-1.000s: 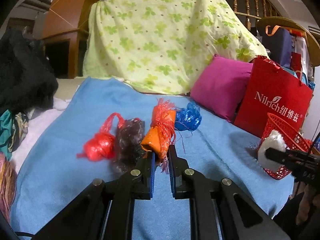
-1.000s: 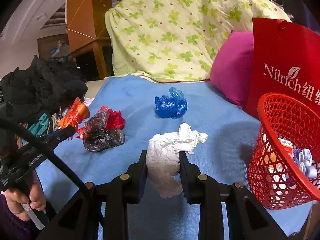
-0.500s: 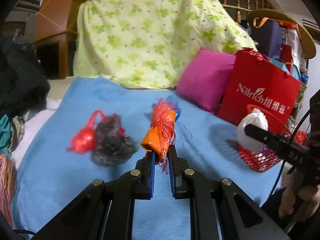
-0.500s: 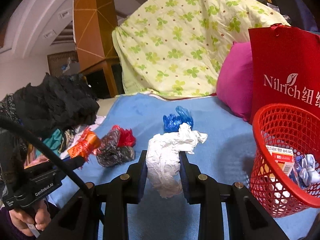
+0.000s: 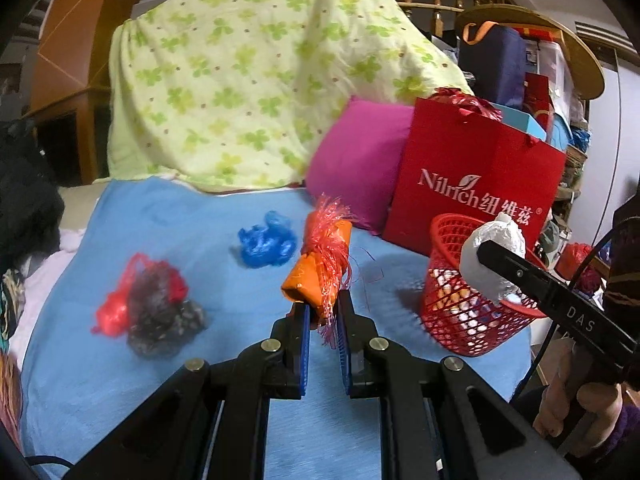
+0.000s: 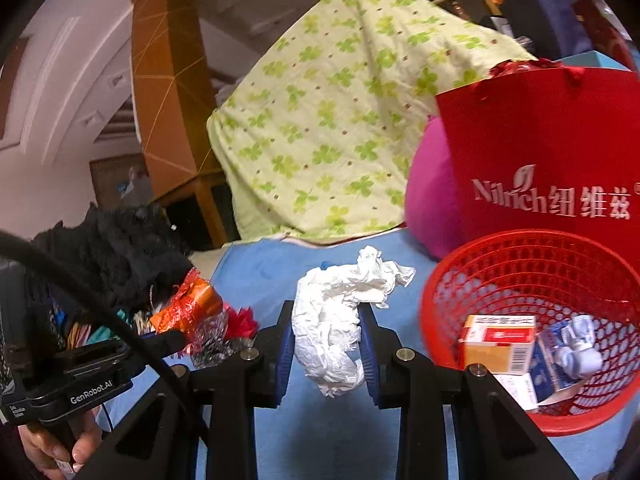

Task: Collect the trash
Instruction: 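Carry the tissue and orange wrapper to the red basket and release them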

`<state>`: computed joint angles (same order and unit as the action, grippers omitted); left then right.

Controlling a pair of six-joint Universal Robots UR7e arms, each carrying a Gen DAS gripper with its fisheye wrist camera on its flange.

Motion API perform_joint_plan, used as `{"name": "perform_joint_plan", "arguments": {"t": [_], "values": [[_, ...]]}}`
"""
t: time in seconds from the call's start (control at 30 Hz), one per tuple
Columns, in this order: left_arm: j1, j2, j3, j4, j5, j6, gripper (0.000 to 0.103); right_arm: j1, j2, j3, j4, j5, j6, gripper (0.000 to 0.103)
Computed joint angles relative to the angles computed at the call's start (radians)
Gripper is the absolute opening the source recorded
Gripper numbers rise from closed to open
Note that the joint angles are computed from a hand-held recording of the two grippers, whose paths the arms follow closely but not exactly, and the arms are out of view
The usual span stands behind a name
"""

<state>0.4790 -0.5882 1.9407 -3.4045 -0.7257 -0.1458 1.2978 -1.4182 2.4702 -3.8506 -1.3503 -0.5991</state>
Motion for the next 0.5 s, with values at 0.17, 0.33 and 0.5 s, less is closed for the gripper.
{"name": "perform_joint_plan", "arguments": {"t": [0.17,0.33,0.5], "values": [[-0.016,0.022,-0.040,0.018,-0.009,0.029,0.014,-0.043,-0.040,0.012,-0.002,0.055,0.017,0.032],[-0.023,0.043,-0.089,0.055,-0.038,0.049,0.014,-0.088,-0.078,0.028,-0.012,0.113,0.047,0.032],[-0.028,0.075,-0.152,0.088,-0.084,0.082,0.014,-0.129,-0.107,0.034,-0.017,0.154,0.095,0.032]]}}
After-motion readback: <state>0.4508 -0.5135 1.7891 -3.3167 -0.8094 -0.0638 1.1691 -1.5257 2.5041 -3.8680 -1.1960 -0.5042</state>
